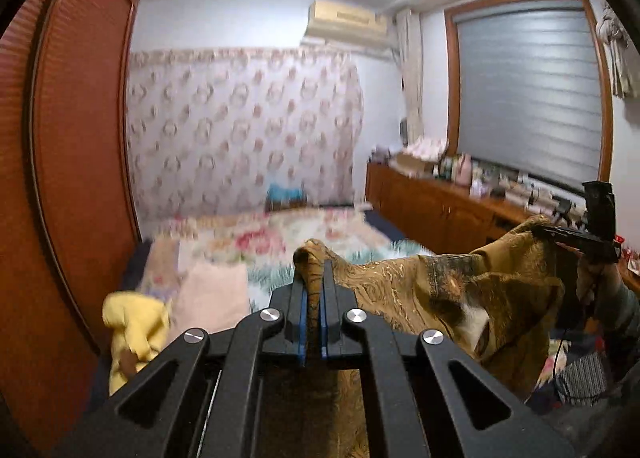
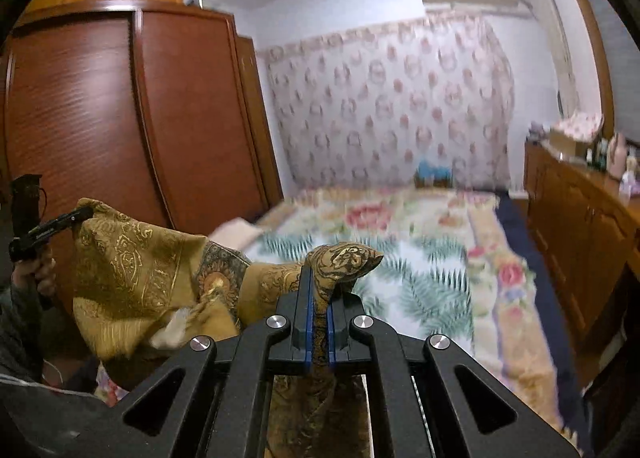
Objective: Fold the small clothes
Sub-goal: 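Grasp the large brown patterned garment with both grippers and lift it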
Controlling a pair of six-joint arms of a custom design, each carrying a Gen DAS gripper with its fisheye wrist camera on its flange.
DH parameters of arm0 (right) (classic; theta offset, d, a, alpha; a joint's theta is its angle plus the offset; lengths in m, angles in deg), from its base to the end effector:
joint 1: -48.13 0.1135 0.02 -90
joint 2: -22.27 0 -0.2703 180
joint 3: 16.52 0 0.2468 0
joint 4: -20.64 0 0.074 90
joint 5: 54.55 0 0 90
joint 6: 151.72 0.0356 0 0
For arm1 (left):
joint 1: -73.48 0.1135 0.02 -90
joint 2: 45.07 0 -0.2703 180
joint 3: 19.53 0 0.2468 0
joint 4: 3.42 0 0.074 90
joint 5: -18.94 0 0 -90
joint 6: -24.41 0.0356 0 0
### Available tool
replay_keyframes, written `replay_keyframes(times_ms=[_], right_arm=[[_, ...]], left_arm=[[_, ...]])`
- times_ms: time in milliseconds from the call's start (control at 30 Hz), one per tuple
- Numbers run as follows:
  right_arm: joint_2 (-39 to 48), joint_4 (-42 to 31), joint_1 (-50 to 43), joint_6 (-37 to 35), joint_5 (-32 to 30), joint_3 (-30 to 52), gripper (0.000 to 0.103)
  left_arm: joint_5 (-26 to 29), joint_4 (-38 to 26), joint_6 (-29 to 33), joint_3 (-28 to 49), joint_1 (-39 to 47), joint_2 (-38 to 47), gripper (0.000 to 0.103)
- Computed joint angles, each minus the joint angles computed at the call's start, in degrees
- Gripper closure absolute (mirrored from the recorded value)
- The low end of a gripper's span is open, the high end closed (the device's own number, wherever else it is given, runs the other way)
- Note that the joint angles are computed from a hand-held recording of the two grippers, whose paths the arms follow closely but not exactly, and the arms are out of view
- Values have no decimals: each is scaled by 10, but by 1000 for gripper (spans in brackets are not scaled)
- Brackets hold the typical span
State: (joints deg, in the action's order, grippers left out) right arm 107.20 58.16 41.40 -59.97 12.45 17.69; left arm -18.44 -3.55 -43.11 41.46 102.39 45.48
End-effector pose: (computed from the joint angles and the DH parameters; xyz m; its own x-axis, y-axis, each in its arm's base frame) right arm 0.2562 -0.0162 0.1673 -0.2349 0.0560 -0.9704 -0.2629 0.9575 0.1189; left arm 0.2941 0.1301 0.2147 -0.2818 0.1095 -0.9532 0.4530 0.8910 -0.0315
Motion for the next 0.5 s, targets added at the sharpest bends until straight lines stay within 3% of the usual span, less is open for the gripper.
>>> replay_keyframes(times_ms=[300,500], right_arm=[[-290,-177,-42,-17,-30,-8,99],[-370,-237,-42,-30,-21,17,99]], left_arm=[[29,62,-121,74,31,-8,98],[0,116,-149,81,12,-6,98]])
